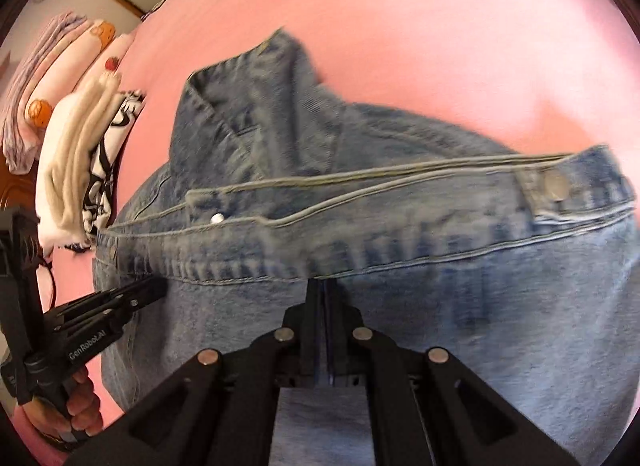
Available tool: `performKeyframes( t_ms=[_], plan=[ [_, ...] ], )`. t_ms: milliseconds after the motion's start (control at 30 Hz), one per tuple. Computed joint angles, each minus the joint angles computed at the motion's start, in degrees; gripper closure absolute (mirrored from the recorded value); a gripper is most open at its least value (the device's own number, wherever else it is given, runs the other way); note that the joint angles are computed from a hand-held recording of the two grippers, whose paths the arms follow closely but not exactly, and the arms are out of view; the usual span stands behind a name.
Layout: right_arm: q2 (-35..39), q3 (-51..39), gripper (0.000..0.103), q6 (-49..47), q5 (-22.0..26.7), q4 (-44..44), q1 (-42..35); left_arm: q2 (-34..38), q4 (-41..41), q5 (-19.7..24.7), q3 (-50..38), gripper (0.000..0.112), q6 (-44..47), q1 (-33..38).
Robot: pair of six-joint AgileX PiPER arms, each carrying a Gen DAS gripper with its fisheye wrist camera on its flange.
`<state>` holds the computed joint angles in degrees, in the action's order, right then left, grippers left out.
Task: Fold large clothes
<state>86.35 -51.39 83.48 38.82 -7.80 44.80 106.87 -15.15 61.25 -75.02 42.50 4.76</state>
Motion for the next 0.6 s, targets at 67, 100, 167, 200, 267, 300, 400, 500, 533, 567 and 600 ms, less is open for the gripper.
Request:
performKeyframes(
  t_ms=[67,100,167,200,267,300,400,500,533,567,600],
  plan=[
    [-1.83,1.4,0.102,1.41,1.85,-1.04,-0.19,1.64,-0.79,1.91,-2.32,0.107,0.48,1.81],
    [-3.34,3.08,0.102,1.98,1.53,-0.9,-0.63,2.62,-1.49,3.47,-3.69,0.107,0.76,2.64],
    [-6.1,5.78,0.102,3.34,1.57,-1.2,-1.0,3.76,-2.22,5.42,-5.4,0.107,0.9,3.56],
    [-6.61,5.81,0.101,4.17,3.67,-2.04,-0.69,3.72,-2.04,5.55,-5.6,0.107,0.95,3.68],
    [-8.33,6.78,0.101,5.03,6.98,-2.67,-0.27,1.95,-0.48,3.41,-4.42,0.081,0.79,3.9],
    [-10.21,8.42,0.097,6.62,6.88,-2.89,-0.16,1.68,-0.14,2.94,-4.37,0.066,1.0,4.32],
    [-15.09,11.86,0.091,10.48,9.9,-4.24,0.62,0.69,0.75,-1.16,-3.36,0.033,1.91,5.99],
    [-18.02,12.81,0.091,12.23,15.68,-5.12,1.8,3.31,2.33,-0.04,-7.18,0.033,0.61,8.02],
    [-18.43,12.82,0.09,12.35,17.81,-5.45,2.28,4.16,2.69,0.03,-8.28,0.033,0.4,8.72],
    [-19.4,13.38,0.09,13.01,18.97,-5.56,2.63,4.85,3.56,-0.73,-9.07,0.033,0.08,9.22],
    [-21.12,14.58,0.088,14.04,19.29,-5.45,2.77,5.28,4.49,-1.71,-9.42,0.033,-0.24,9.49]
  ],
)
